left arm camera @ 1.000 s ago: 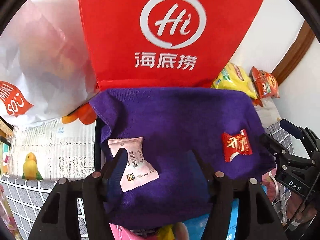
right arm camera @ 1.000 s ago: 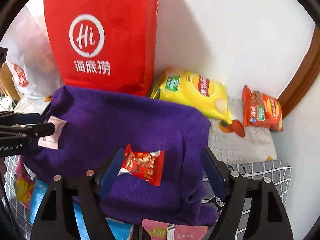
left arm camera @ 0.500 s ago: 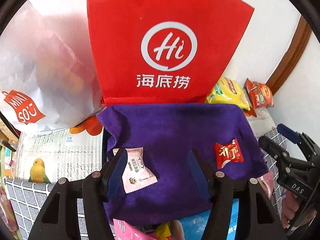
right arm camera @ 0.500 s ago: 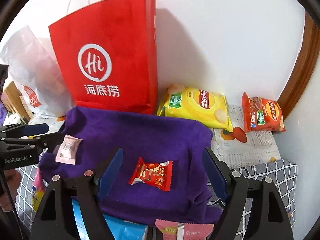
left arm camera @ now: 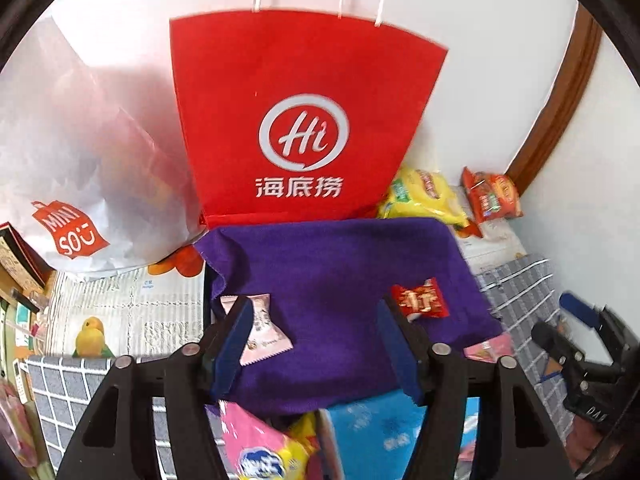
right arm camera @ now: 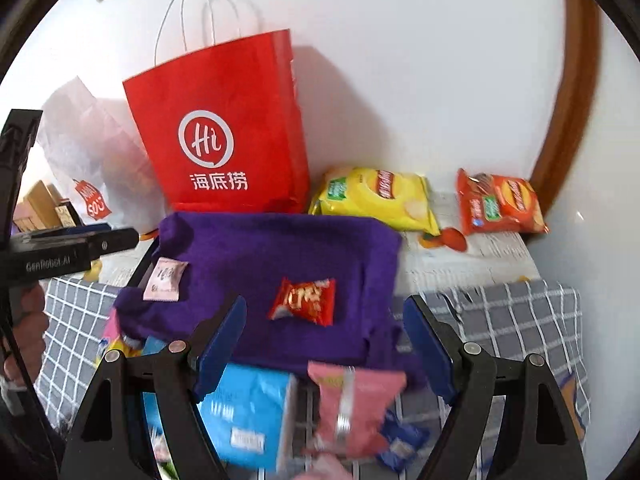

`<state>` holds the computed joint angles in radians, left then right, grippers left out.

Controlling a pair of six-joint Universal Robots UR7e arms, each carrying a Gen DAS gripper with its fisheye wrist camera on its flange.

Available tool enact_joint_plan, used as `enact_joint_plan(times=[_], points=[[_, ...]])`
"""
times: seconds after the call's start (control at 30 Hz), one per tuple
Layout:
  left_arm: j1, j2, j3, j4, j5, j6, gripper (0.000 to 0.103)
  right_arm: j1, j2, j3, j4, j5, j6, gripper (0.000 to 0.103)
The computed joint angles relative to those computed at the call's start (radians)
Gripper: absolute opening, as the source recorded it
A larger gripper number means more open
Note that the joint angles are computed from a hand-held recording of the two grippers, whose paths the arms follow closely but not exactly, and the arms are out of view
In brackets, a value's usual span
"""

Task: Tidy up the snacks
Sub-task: 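Move both tools back over the snack pile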

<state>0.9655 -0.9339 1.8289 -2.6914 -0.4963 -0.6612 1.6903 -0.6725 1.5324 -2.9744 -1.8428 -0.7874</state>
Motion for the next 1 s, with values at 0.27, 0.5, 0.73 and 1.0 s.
enact_joint_plan(times=[0.27,0.5,0.73,1.0], points=[[-0.089,-0.076,0.113,0.201,0.045,-0.246,0.075,-0.045,-0.136,0.187,-0.147,0.004,-0.063,0.079],[-0.161,-0.129,0.215,0.357,0.036,-0.474,0.075,-0.114,-0.212,0.278,-0.163,0.005,-0.083,0.074],[-0.194,-0.119,0.274,0.373,-0.026,-0.589,0.075,-0.182,-0.266,0.349,-0.053,0.071,-0.113,0.073],[-0.242,-0.127,0.328,0.446,-0.061,-0.702,0.075,-0.249,-0.221,0.379,-0.06,0.07,-0.166,0.074]])
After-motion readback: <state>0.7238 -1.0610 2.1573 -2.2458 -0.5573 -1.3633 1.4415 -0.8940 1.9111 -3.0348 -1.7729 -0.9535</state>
